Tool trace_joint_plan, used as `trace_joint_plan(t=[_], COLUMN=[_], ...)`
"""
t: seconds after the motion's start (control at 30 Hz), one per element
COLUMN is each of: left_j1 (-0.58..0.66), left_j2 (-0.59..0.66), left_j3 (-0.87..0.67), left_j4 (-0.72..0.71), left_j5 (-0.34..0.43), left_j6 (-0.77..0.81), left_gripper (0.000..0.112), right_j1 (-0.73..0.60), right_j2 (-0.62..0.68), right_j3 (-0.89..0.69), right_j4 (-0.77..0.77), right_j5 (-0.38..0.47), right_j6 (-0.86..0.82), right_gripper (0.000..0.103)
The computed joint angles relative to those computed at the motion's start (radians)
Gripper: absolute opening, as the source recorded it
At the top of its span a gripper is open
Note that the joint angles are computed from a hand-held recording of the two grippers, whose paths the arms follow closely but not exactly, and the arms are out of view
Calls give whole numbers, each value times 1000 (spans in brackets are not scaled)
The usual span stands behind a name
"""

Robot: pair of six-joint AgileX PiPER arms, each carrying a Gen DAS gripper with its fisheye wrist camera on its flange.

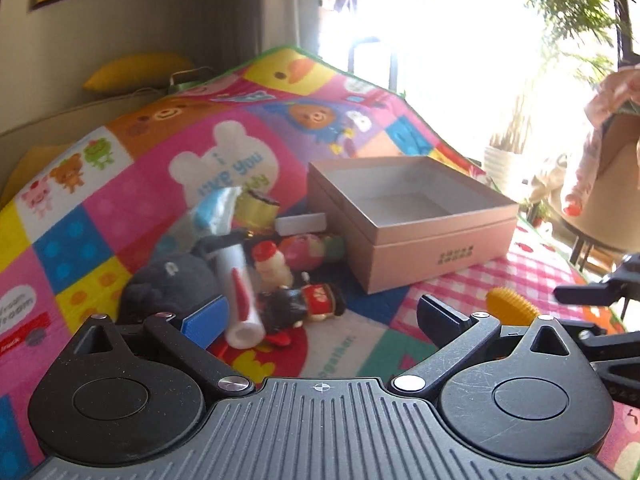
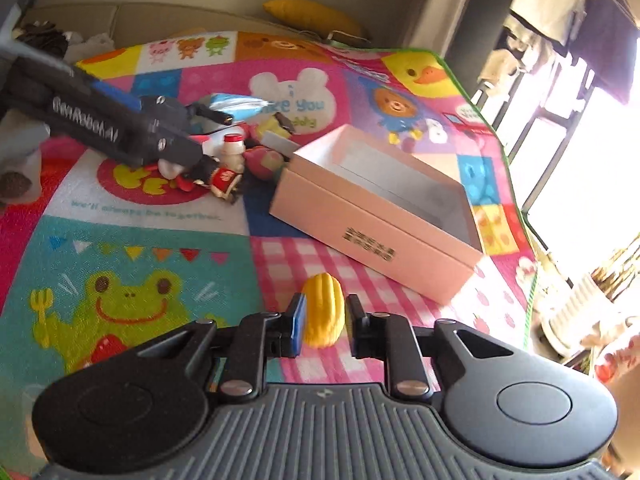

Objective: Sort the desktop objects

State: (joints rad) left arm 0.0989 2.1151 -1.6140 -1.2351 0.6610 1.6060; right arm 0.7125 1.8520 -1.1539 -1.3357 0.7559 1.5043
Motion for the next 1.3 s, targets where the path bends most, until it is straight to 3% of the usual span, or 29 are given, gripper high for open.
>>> trace_joint_plan(t=[0.03,0.07,0.1,0.23,0.3,0.4,0.47,0.57,0.63,0.7,0.83,1.0,1.07,1.1,1.13,1.27,1.3], left_j1=[-24,-47,-67,-123,-134,-142,-145,-135,-124,-99,-29,36,47,51,55,55,52], left_j2=[8,19,35,129,154,196,220,224,197,153,27,-82,-99,-105,-112,-95,-90], left_j3=[-1,-10,-33,-174,-205,-276,-310,-325,-285,-224,-36,150,189,206,223,196,188], left_j4=[9,34,84,349,395,492,522,511,473,401,251,189,167,149,129,178,192], left_j5=[-29,-61,-85,-165,-209,-188,-194,-170,-161,-109,40,137,135,128,118,128,127], left_j6=[-6,-36,-99,-449,-516,-608,-627,-602,-541,-450,-191,-8,38,65,89,12,-15], left_gripper=[97,83,77,84,84,83,75,72,72,72,72,73,88,92,96,96,96], right_j1=[-1,-1,-2,-17,-20,-20,-26,-47,-76,-112,-196,-279,-284,-286,-287,-266,-256], right_j2=[-25,-40,-51,-73,-60,-50,-38,-21,-10,10,71,162,196,206,209,181,162], right_j3=[42,70,96,157,154,157,148,119,91,52,-53,-194,-245,-262,-269,-241,-217], right_j4=[-26,-51,-84,-189,-215,-248,-250,-216,-186,-150,-45,136,182,201,213,206,195], right_j5=[9,24,35,14,2,-16,-29,-40,-57,-71,-138,-212,-194,-188,-192,-183,-181], right_j6=[75,146,218,417,460,507,506,461,433,396,268,79,19,-6,-26,-38,-35], right_gripper=[44,53,66,69,69,70,70,72,83,84,84,84,84,78,65,42,32])
